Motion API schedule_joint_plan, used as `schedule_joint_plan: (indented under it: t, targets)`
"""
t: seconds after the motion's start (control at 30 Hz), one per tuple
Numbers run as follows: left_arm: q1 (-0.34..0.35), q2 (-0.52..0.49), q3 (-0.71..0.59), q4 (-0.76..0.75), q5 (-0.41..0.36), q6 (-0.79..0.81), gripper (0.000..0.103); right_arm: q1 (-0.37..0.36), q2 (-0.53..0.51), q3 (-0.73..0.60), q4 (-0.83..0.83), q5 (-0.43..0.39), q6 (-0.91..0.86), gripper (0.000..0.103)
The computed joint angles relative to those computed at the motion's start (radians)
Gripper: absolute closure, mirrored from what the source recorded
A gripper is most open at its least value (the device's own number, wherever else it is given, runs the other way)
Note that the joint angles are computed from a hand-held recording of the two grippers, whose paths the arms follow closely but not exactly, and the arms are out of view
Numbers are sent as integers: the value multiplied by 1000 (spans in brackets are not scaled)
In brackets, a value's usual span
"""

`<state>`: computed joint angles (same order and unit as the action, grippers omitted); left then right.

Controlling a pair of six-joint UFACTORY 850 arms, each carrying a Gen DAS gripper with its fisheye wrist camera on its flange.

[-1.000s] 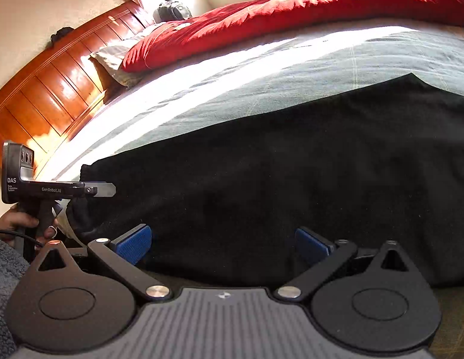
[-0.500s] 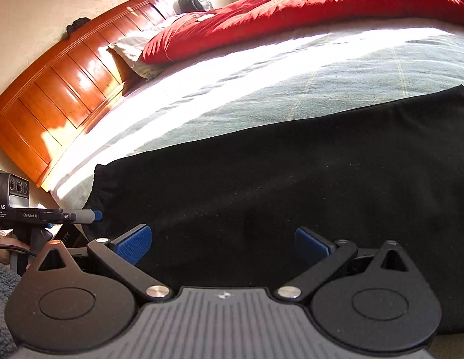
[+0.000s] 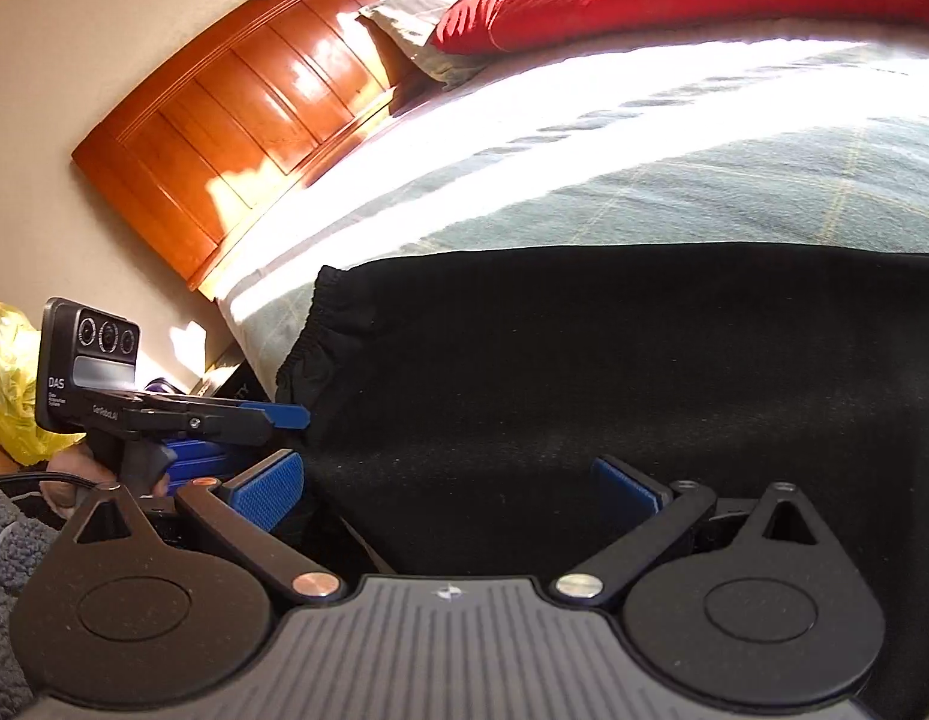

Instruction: Fold clothes

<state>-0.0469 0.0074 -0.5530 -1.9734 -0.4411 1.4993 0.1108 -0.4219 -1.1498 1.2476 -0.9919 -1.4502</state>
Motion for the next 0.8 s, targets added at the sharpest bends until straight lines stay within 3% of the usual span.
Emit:
schedule_joint_plan:
  t: [0.13, 0.27, 0.53, 0.63, 0.8]
  targets:
    - [14, 6, 24, -17, -25, -15, 1, 18, -60, -34, -85, -106, 93, 0]
    - [30, 31, 12, -68, -30, 85, 1, 10, -59, -21, -76, -127, 102, 0]
    - [43, -148, -141, -322, -116, 356, 1, 12, 18, 10, -49, -2, 86, 0]
    - [19, -199, -196, -431, 55, 413, 1, 5, 59, 49, -52, 57, 98, 0]
    - [2, -163, -183, -326, 51, 381, 1, -28, 129, 115, -52, 147, 114, 0]
